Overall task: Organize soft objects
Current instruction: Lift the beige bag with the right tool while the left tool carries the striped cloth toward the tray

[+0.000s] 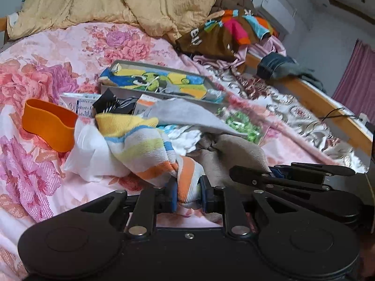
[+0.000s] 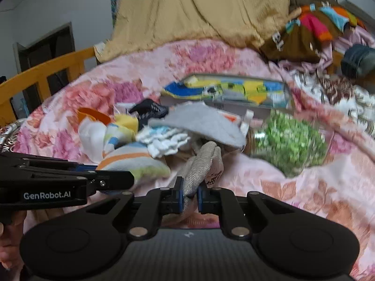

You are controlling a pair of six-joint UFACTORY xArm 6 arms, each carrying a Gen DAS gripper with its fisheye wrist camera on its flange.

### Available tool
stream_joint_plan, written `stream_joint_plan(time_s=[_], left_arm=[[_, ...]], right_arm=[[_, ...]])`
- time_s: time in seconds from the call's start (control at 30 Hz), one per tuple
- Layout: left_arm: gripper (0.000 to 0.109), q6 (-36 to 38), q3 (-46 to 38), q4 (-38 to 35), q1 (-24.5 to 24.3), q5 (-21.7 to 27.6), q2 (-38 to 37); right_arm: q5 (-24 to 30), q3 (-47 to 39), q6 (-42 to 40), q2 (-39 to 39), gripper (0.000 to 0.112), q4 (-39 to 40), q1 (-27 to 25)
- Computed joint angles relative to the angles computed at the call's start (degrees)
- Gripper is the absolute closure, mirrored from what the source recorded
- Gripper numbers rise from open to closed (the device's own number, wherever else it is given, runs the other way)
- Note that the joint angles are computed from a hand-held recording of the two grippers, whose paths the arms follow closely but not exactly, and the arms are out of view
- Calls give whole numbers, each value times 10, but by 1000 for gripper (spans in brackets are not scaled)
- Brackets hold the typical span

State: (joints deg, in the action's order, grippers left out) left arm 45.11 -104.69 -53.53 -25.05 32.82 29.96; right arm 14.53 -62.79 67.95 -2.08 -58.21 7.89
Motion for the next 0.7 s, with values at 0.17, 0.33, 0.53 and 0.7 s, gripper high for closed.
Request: stream_joint_plan(time_s=[0.17, 0.33, 0.53, 0.7], left_arm=[[89, 31, 24, -58, 1, -11, -24], [89, 71, 31, -130, 5, -6, -36], [89, 126, 36, -198, 11, 11, -48], [89, 159, 41, -239, 13, 20, -57]], right_arm=[[-5, -6, 99, -12, 100, -137, 3], [5, -13, 188, -21, 100, -245, 9], [33, -15, 270, -37, 101, -356, 21], [39, -12, 307, -50, 102, -391, 21]])
